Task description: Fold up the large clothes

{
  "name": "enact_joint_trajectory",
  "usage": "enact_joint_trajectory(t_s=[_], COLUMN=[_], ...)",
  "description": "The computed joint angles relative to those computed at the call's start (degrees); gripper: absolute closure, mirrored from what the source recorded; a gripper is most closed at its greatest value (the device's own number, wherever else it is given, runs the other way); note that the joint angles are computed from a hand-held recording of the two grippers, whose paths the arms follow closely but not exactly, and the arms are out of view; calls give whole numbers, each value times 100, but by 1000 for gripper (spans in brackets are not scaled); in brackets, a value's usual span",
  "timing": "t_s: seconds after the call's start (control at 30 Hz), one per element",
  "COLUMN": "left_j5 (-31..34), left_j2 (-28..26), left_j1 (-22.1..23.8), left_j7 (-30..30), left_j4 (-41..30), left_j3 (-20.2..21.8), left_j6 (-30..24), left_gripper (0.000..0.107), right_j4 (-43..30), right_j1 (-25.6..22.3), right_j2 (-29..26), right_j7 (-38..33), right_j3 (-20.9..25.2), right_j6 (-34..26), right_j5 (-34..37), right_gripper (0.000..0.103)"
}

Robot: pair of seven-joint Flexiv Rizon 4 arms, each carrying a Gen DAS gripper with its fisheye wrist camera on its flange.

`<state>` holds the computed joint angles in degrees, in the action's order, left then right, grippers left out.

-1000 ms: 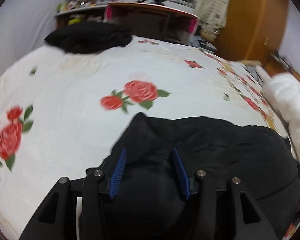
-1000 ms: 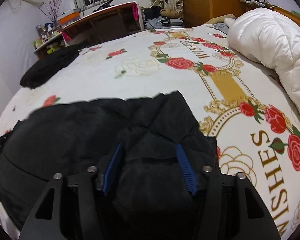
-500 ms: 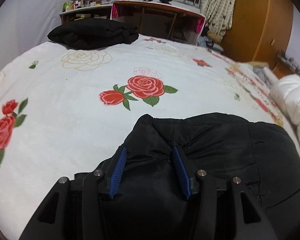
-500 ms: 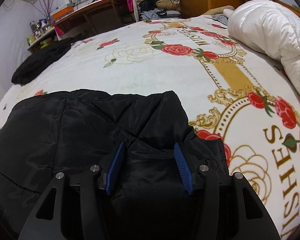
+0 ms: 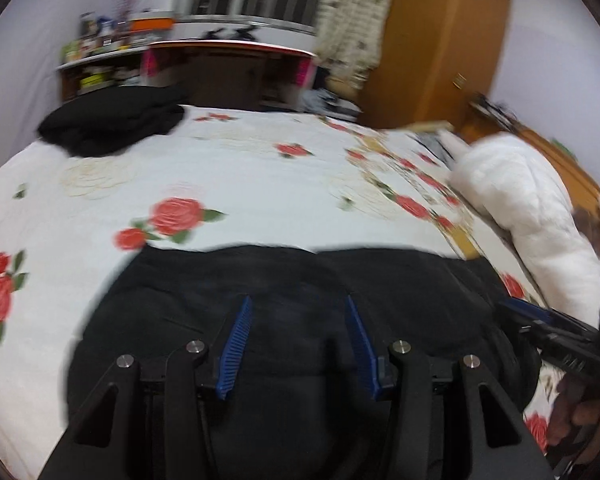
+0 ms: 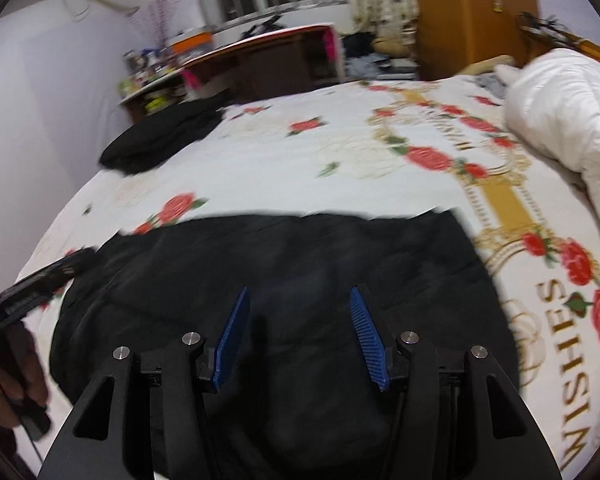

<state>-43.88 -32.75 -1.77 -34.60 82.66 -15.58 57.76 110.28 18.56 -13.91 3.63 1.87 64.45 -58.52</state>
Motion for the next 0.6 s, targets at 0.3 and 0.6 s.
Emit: enact_joint_trajectory(t_s=[0.3,0.6], left_j5=[1187,1625], left_j2=[-473,-474], left_j1=[-433,-403], left_j7=[-672,-1201], left_j4=[-291,-566], left_j3=[382,451], left_j6=[-4,-459], left_gripper=[54,54], right_j4=[-210,-355], right_j1=[190,173], right_j2=[-596,-561], right_j7=[-1019,-1528], right_j3=[-81,21], right_j6=[-209,-327], right_j5=[802,1531], right_gripper=[50,50])
